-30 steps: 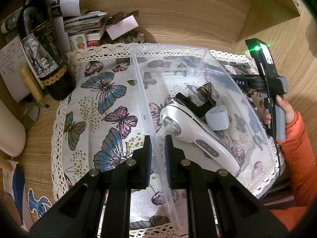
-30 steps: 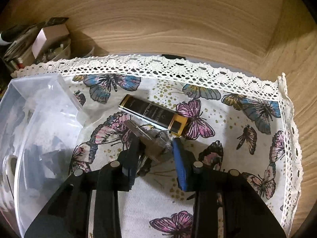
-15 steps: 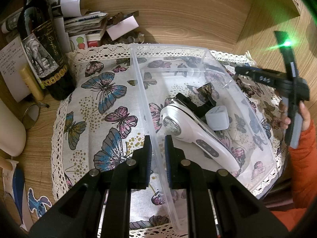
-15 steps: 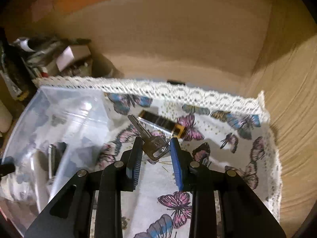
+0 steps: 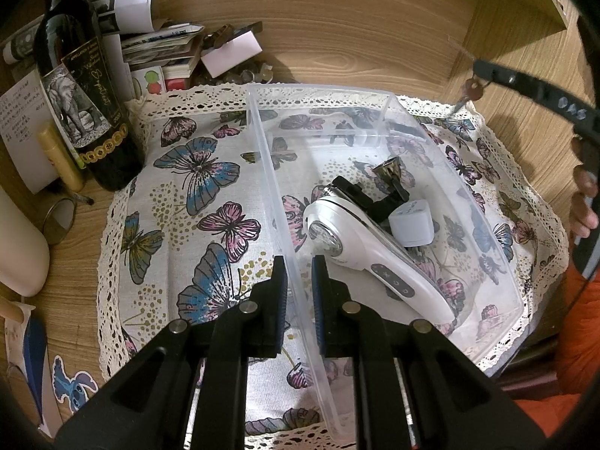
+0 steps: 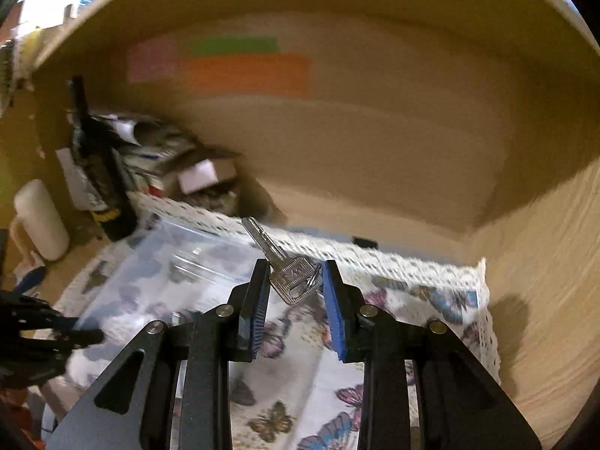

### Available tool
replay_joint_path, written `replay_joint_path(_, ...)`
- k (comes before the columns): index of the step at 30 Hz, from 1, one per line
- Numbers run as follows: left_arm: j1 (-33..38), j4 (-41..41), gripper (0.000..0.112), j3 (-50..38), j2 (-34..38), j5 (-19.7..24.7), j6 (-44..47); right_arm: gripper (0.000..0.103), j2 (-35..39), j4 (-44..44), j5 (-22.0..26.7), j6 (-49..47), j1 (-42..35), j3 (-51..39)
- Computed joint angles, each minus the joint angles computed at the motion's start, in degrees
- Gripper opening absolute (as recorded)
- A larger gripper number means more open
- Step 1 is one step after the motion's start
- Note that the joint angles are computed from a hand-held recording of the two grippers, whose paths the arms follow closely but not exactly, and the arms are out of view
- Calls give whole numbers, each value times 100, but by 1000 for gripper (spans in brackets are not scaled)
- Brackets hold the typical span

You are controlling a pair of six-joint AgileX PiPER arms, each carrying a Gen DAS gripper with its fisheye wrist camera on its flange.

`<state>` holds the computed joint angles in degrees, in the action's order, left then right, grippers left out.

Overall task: Organize rigid objects
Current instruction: 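Carry the keys into the clear box and open the right tool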

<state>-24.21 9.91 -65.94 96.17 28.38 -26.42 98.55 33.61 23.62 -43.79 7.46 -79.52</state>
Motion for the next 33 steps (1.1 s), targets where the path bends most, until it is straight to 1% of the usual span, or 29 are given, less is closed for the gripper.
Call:
replay_joint_path(2, 20, -32, 13, -21, 14, 6, 41, 26, -134, 290, -23, -353, 94, 95)
replay_joint_path(5, 22, -42, 13, -21, 14, 5, 50, 26, -216, 497, -66, -650, 300, 172)
replay_joint_path(10, 17, -49, 13, -23, 17, 2, 53, 26, -149, 473, -34, -781, 637, 213)
replay_joint_path(17, 28, -78, 13, -59, 34, 16, 79, 26, 356, -192, 124, -209, 996, -92)
replay_joint_path(24, 33, -112, 13, -74, 42, 5, 87, 26, 920, -1165, 556, 659, 1093, -551)
replay_joint_path(29, 43, -150, 13, -81, 48, -4, 119, 26, 1168, -1454, 789, 963, 1082, -777)
replay_joint_path(33, 49, -158, 13, -78, 47, -7, 130, 26, 1218, -1516, 929, 1048, 1063, -849)
